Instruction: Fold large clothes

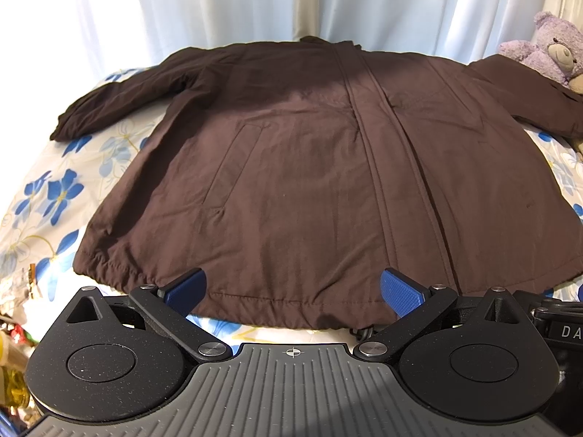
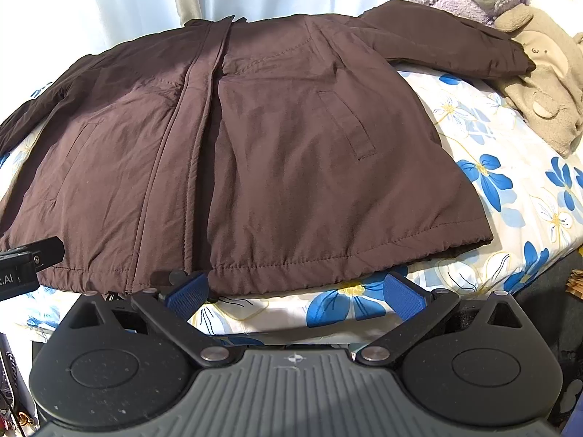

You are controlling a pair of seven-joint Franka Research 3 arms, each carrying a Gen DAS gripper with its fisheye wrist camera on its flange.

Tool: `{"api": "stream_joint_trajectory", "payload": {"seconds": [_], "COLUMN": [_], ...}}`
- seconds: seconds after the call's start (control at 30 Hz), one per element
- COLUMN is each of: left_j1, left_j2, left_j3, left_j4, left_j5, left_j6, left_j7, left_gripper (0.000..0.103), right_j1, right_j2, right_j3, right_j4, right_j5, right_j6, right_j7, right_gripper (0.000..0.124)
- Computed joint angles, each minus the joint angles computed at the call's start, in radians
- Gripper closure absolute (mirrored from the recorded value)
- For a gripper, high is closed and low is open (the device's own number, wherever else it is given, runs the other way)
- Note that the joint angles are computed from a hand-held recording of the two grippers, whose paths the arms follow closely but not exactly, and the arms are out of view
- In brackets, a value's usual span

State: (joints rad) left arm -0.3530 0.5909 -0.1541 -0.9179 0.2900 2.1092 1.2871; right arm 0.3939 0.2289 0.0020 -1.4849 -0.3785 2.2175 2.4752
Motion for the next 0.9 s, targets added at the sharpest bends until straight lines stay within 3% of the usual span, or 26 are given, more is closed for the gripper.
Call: {"api": "stream_joint_trajectory", "payload": {"seconds": [0.9], "left_j1": [-0.004], "left_j2": [0.007], "left_j3": [0.002], "left_j4": [0.016], "left_j5": [0.000], "left_j6": [-0.012], "left_j7": [0.003], "left_gripper": [0.000], "right_j1": [-0.005], "right_j2": [-0.009], "right_j3": [0.003], "right_j4": [-0.012], "right_j5": [0.007], "right_j6": [0.004], "right_j7": [0.008], "right_gripper": [0.022]}}
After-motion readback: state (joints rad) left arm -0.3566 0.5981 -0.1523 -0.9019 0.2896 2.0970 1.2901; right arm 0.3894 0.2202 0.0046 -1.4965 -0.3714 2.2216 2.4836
